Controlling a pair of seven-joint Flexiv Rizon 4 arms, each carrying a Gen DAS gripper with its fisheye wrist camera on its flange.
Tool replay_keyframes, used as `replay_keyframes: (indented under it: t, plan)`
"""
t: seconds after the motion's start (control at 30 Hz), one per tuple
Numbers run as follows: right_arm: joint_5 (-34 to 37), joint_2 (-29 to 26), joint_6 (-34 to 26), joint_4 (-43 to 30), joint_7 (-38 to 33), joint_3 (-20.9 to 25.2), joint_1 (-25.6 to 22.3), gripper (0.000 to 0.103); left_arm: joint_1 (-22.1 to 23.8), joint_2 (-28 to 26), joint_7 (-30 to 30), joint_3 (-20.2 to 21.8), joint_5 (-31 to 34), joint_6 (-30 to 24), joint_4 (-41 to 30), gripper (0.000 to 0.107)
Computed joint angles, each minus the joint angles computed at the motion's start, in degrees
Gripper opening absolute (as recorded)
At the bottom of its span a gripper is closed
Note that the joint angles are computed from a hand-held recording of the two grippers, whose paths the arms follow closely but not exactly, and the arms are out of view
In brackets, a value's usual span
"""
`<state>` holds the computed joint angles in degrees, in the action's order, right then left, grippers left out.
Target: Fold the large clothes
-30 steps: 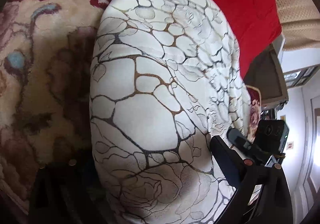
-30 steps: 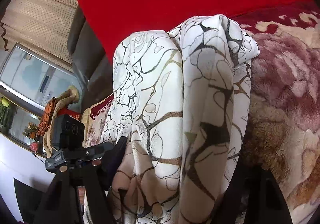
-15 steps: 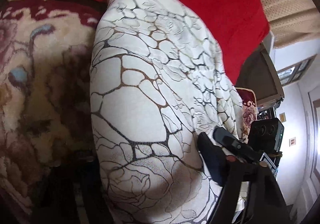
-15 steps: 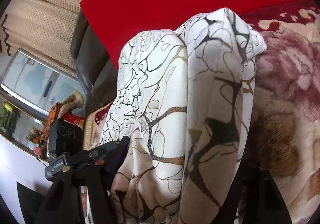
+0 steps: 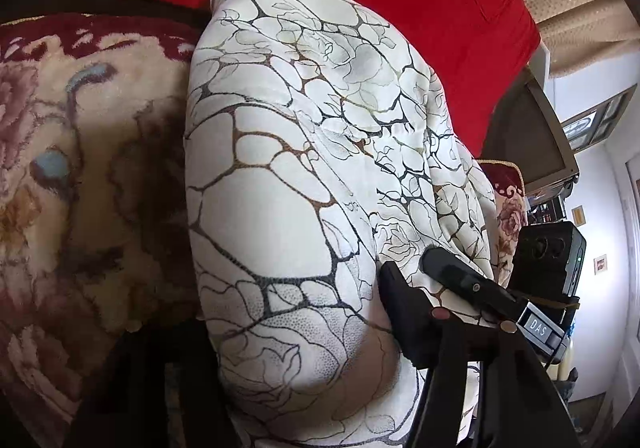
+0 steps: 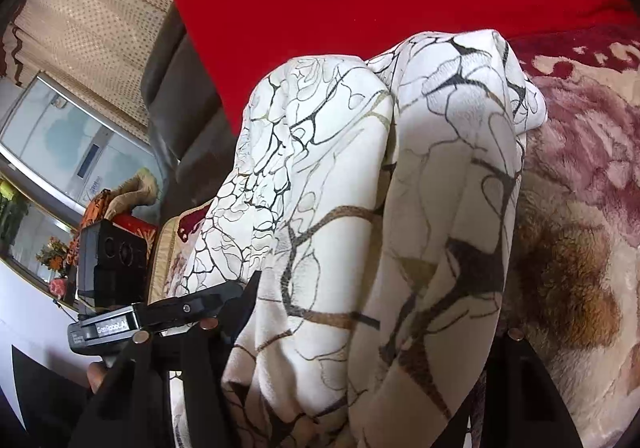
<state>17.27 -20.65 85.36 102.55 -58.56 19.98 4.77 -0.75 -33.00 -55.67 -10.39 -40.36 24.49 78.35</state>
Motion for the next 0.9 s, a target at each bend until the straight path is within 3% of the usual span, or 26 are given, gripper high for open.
replay_keyframes:
  t: [0.07, 0.27, 0.5, 0.7, 0.9]
  plan:
    - [0.14, 0.18, 0.22, 0.11, 0.38, -0.20, 0.17, 0.062, -0.19, 1.41, 2.78, 0.12, 0.34, 2.15, 1.68, 0.053]
    - [0.73, 0.10, 4.13, 0.63, 0.56, 1.12, -0.45, 0.061, -0.83, 3.21, 4.61, 0.10, -0.36, 4.98, 3.80, 0.046]
    - [-1.06, -0.13, 8.41, 1.17, 0.17, 4.76, -2.31, 0.058, 0.28, 8.19, 9.87, 0.89, -3.49, 8.50, 8.78, 0.044]
    - [-4.85, -1.90, 10.00, -0.04, 0.36, 8.84, -4.16, 0.058, 0.19, 11.50, 10.58, 2.75, -4.04, 11.58, 12.29, 0.044]
    - [-9.38, -3.45, 12.96, -1.27, 2.30, 9.61, -2.52, 0.058, 0.09, 14.69, 12.34, 3.25, -7.26, 16.23, 16.36, 0.044]
